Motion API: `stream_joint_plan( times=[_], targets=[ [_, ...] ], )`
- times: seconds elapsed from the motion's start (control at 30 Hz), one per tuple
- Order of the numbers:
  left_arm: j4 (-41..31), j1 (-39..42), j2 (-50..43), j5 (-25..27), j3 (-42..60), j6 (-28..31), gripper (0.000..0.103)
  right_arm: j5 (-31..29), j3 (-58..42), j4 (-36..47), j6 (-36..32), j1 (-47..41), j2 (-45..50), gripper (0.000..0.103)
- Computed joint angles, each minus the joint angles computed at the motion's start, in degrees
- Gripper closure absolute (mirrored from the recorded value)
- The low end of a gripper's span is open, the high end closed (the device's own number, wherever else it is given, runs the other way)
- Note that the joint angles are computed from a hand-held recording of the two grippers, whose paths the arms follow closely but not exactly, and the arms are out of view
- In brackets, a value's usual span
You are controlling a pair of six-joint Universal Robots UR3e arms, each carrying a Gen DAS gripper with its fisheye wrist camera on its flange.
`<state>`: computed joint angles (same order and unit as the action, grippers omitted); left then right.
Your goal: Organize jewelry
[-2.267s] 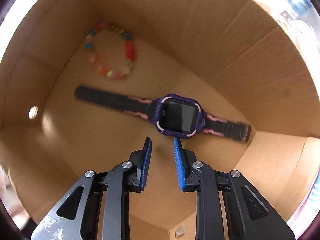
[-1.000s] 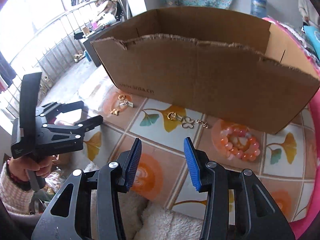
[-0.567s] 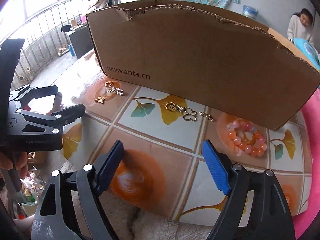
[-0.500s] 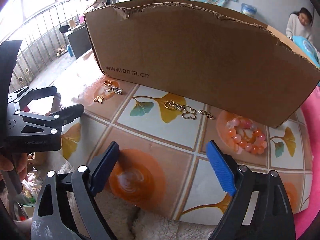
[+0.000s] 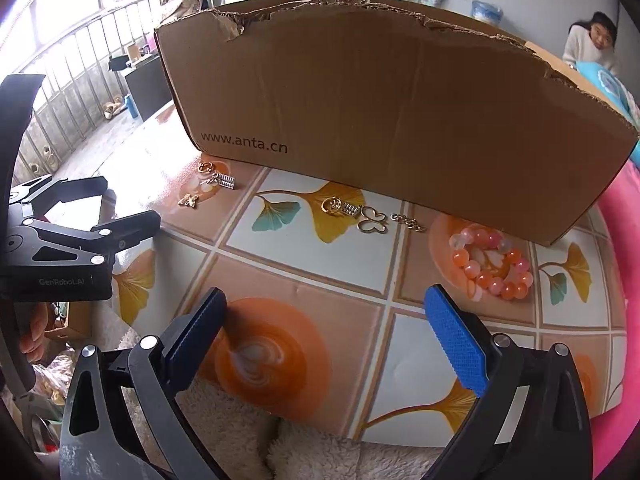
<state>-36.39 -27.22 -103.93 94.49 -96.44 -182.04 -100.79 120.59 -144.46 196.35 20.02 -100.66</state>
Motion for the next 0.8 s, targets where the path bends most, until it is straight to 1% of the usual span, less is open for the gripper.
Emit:
stream_joint_plan(
  times=[0.03, 0.2, 0.8],
  targets=[
    [-0.1, 0.0, -0.1, 0.0, 0.1, 0.0, 0.005, 0.0, 0.8, -1.6, 0.0, -0.2, 0.7, 0.008],
    [-0.8, 0.9, -0.2, -1.5, 0.4, 0.4, 0.005, -0.9, 2.1, -3.2, 0.9, 0.4, 0.4, 0.008],
    [-0.9, 0.8, -0.7, -1.3, 0.8, -0.3, 0.005, -1.5, 2.5, -3.6, 1.6, 1.3, 0.6, 0.008]
  ],
)
